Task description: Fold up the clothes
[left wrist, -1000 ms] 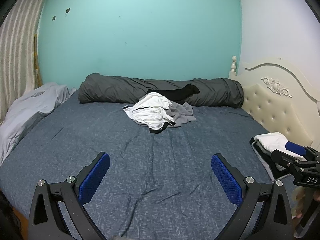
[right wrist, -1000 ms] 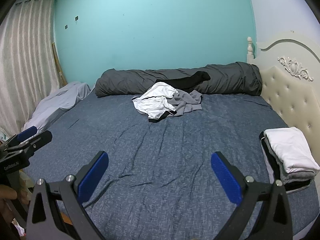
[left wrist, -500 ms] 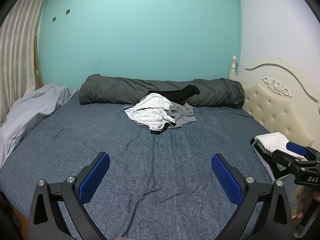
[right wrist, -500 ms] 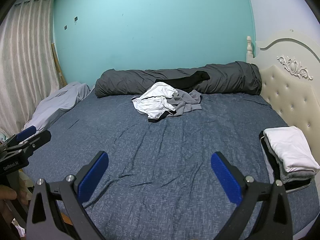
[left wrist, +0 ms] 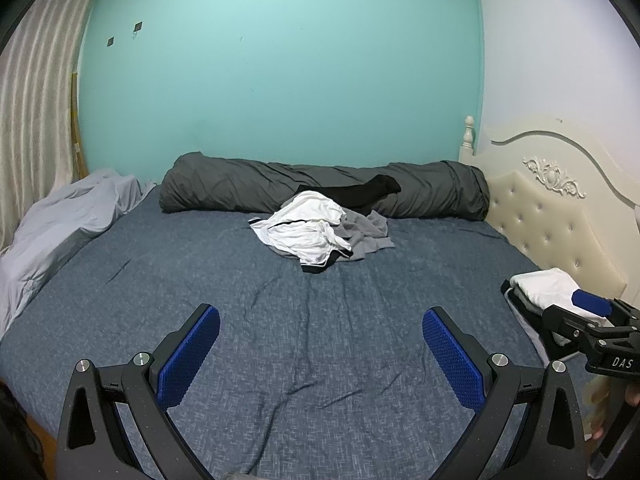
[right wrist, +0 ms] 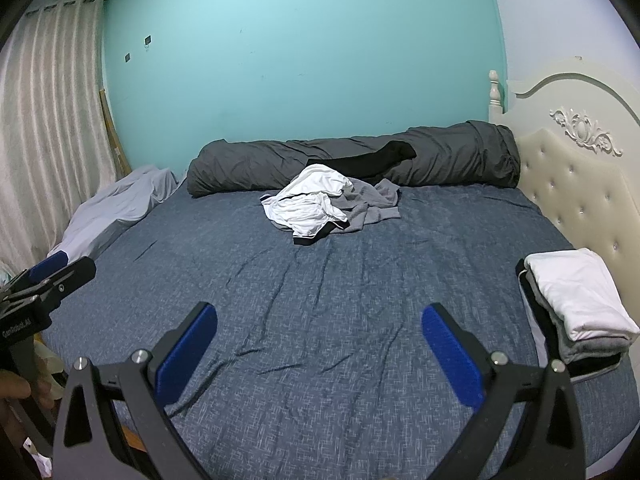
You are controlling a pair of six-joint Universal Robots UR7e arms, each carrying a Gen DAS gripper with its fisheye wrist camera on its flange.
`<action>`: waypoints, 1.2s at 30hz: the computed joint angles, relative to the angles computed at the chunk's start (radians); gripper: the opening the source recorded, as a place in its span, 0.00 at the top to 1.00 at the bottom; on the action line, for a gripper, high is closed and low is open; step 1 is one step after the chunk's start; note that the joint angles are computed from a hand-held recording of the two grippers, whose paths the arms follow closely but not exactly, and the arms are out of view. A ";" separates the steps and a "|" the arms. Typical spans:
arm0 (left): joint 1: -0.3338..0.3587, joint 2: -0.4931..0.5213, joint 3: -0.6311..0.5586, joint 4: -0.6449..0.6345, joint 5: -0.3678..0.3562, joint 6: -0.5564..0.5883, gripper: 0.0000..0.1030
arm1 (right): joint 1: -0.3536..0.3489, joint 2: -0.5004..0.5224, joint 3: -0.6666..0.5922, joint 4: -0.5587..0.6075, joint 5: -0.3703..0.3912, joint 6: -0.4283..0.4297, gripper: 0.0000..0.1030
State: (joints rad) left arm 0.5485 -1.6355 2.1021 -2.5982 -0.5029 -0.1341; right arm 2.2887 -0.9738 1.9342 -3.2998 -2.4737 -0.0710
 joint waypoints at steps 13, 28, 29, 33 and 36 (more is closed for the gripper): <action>0.000 0.001 0.008 -0.021 -0.006 0.011 0.00 | 0.003 -0.004 -0.005 0.013 -0.004 0.003 0.00; 0.007 0.004 0.012 -0.046 -0.015 0.032 0.00 | 0.001 -0.005 -0.005 0.018 -0.003 0.003 0.00; 0.008 0.005 0.013 -0.049 -0.016 0.034 0.00 | 0.001 -0.004 -0.006 0.020 -0.004 0.004 0.00; 0.025 0.017 0.012 -0.069 -0.020 0.041 0.00 | -0.005 0.002 -0.012 0.023 -0.003 0.003 0.00; 0.049 0.029 0.009 -0.089 -0.030 0.057 0.00 | -0.013 0.012 -0.015 0.018 -0.008 -0.004 0.00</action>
State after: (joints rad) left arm 0.5972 -1.6065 2.1112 -2.6877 -0.5325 -0.0770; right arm 2.2754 -0.9620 1.9187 -3.2821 -2.4820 -0.0746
